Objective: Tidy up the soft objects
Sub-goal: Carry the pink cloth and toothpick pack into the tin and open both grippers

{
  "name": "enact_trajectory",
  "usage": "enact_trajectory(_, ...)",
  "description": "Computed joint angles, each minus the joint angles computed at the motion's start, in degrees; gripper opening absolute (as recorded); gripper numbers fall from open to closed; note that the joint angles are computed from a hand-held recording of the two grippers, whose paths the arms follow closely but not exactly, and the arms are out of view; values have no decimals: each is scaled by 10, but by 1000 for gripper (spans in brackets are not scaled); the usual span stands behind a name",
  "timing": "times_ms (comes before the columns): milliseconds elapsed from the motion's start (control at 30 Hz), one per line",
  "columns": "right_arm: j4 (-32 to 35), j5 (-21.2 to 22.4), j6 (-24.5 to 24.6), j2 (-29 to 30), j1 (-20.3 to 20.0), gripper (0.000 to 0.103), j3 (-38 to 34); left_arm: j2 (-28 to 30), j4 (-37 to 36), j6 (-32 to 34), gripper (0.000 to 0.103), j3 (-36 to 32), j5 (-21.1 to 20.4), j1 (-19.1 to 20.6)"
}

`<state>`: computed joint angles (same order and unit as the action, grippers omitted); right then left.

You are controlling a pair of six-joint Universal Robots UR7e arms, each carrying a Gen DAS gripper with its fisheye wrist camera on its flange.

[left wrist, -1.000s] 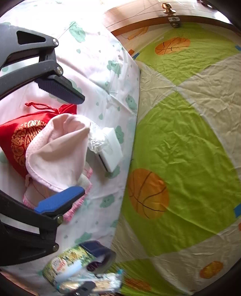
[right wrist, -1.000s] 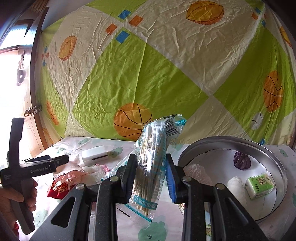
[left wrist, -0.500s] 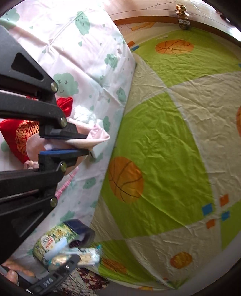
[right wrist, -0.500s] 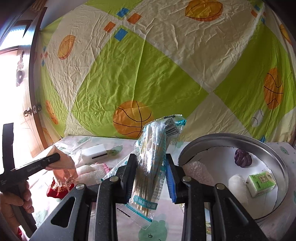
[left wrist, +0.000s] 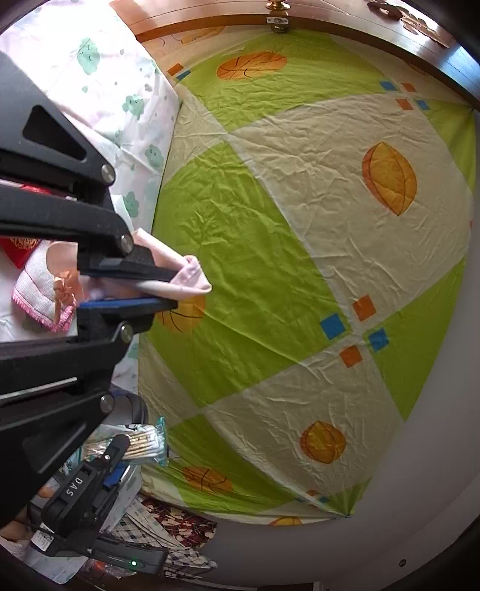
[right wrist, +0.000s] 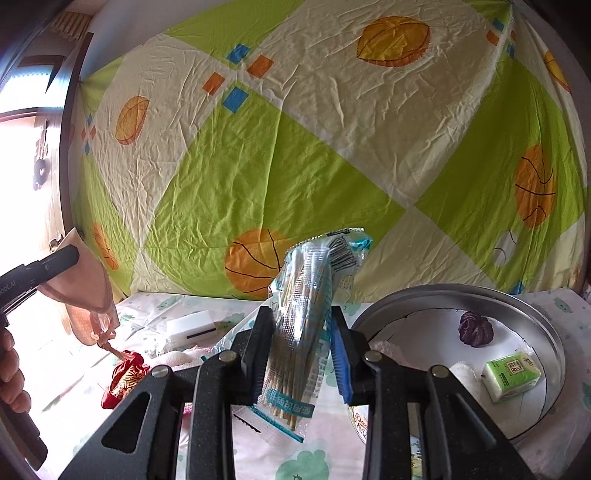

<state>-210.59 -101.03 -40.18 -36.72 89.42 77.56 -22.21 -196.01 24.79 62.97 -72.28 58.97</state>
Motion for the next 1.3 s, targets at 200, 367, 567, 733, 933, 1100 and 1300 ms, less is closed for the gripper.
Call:
enact_trajectory(200,-15,10,13,-14,-2,33,10,6,-16,18,5,-3,16,-21)
enact_trajectory(367,-41,17,6,-26,-6,33,23,12,-28,29,5,-1,24,-40)
enact_trajectory(567,-56,21,9,-47,-20,33,40,23,-22,30,5,-3,23,-60)
enact_trajectory(733,-74,30,21,-71,-34,33,57,41,-8,25,5,-21,14,-77)
enact_trajectory(933,-80,26,33,-97,-55,33,63,87,49,4,5,-85,-16,-92)
enact_trajectory(1100,-51,7,42,-108,-75,33,48,154,125,-9,5,-186,-41,-98)
enact_trajectory(1300,-20,-16,29,-108,-90,33,21,239,227,-25,5,-316,-48,-97)
